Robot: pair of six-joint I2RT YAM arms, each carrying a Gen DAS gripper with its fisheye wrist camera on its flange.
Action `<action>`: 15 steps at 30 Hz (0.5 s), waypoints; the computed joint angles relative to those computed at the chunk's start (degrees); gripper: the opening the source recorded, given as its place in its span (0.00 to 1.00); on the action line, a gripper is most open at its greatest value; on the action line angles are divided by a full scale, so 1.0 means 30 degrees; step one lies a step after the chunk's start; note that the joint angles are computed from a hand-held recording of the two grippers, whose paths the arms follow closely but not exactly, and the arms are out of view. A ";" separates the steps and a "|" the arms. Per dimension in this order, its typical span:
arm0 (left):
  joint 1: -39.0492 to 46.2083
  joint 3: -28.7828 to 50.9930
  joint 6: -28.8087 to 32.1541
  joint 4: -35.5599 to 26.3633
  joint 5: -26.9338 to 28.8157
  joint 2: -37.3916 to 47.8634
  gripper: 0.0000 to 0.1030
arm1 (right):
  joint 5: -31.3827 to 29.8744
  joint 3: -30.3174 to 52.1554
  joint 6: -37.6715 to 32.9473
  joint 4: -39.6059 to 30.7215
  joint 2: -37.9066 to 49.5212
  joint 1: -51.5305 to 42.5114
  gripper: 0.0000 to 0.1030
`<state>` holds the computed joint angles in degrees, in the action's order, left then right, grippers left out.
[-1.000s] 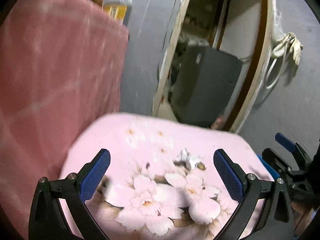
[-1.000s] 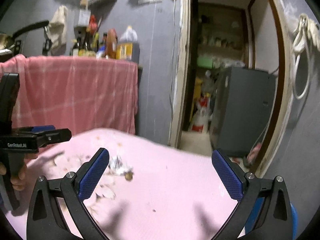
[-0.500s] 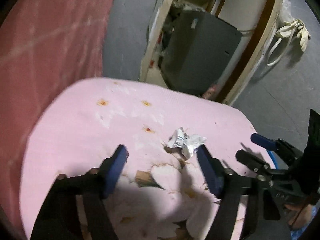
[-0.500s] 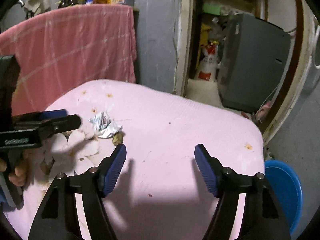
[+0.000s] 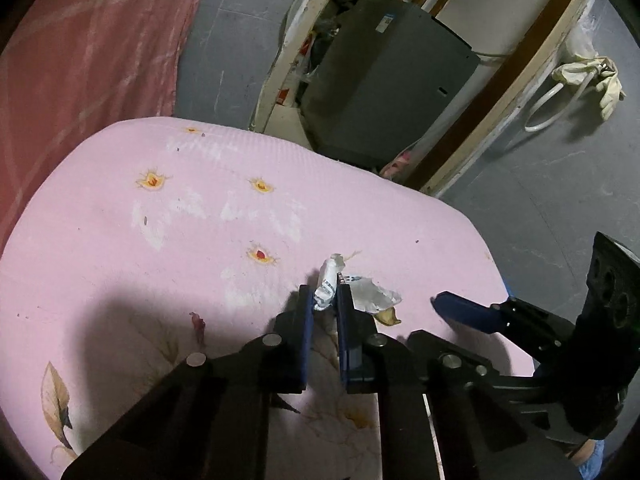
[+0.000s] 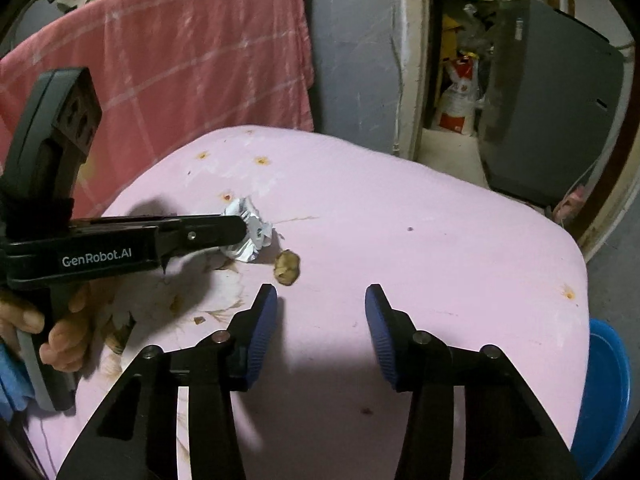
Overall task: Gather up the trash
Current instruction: 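Grasp the white foil wrapper with the left tool while the right tool grasps the brown shell piece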
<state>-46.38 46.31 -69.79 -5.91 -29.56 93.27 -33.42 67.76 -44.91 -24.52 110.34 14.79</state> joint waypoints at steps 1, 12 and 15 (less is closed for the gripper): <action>-0.0087 0.0001 -0.0188 -0.0218 -0.0291 -0.0091 0.07 | 0.0106 0.0047 -0.0013 -0.0026 0.0029 0.0119 0.41; -0.0414 -0.0750 -0.2753 -0.1256 -0.1634 -0.1029 0.06 | 0.0805 0.2391 0.0632 -0.1542 0.1713 0.1198 0.32; -0.0353 -0.0579 -0.2674 -0.1376 -0.1601 -0.0946 0.06 | 0.0709 0.2735 0.0577 -0.1944 0.1931 0.1264 0.21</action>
<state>-47.44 44.57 -77.81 -10.04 -34.37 90.43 -31.29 75.96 -43.18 -30.35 116.13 18.58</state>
